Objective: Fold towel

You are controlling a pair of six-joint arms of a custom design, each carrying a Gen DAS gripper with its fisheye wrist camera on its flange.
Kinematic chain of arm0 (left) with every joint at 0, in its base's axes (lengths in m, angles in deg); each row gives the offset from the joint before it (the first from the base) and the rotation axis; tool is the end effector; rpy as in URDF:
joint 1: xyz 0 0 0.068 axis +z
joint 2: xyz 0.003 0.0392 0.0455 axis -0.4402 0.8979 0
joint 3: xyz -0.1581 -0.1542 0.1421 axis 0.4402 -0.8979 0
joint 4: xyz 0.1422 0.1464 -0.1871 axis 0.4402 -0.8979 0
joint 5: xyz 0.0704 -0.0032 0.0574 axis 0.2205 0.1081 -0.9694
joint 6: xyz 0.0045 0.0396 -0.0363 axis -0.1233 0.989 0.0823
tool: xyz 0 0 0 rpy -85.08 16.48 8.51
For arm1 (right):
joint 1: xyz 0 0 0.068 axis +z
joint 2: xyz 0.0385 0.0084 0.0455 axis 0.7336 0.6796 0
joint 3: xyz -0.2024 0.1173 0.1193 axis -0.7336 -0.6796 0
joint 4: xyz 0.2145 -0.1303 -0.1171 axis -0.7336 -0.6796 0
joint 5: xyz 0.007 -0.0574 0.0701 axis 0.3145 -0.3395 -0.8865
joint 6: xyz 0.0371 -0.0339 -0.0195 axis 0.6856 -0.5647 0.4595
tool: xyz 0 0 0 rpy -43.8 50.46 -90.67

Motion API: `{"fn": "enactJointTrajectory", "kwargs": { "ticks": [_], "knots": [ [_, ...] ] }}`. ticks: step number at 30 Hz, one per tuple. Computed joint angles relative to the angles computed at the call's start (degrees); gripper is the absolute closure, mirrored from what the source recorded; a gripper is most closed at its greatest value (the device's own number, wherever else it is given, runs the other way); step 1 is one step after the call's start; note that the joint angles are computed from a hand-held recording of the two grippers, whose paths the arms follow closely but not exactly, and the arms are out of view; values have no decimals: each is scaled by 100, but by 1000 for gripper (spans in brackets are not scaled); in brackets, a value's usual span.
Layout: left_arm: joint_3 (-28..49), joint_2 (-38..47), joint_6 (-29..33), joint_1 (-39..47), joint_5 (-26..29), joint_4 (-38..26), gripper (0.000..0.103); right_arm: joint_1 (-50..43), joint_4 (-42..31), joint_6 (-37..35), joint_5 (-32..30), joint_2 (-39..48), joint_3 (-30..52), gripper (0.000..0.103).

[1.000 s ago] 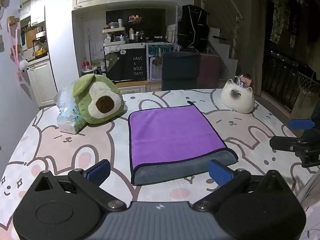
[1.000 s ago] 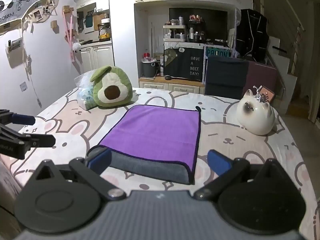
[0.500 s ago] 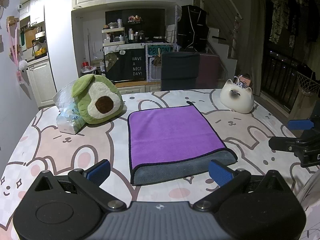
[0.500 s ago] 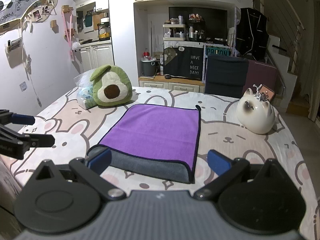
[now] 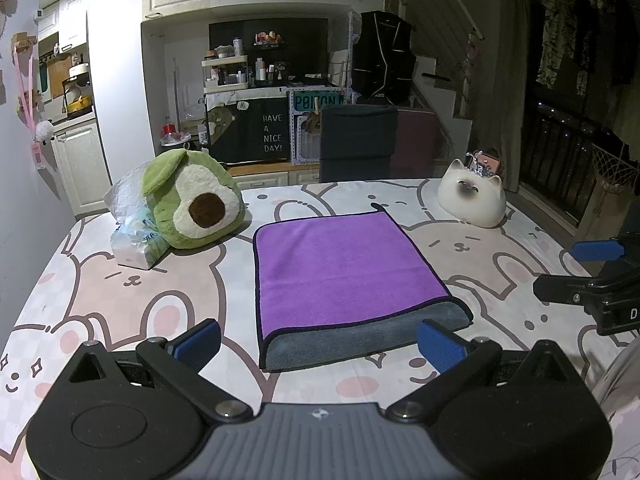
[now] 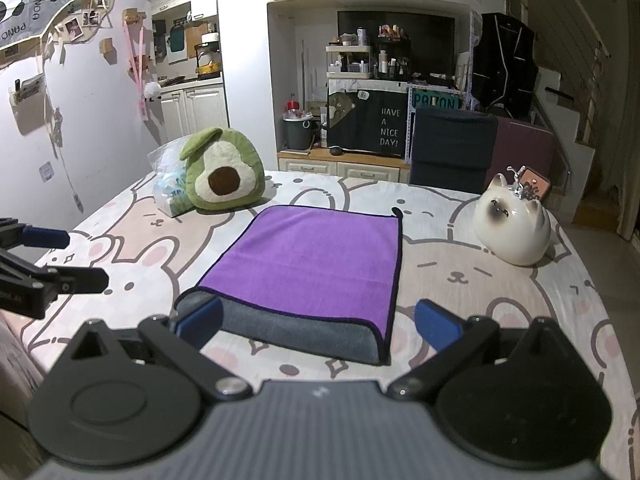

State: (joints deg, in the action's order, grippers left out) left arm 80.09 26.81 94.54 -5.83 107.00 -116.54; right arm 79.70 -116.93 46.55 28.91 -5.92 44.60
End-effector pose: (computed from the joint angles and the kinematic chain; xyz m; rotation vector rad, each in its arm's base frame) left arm 0.2220 0.0595 0.2996 0.5462 2.1682 -0.2696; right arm 0.1020 0.0492 0.2538 -0.0283 2.1921 0.0842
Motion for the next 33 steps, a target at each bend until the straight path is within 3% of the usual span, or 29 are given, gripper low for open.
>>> {"fn": "enactJointTrajectory", "kwargs": {
  "ticks": [33],
  "knots": [
    [2,5,4,12,22,1,0,-160,-31,-108,-143,66,99,1]
  ]
}}
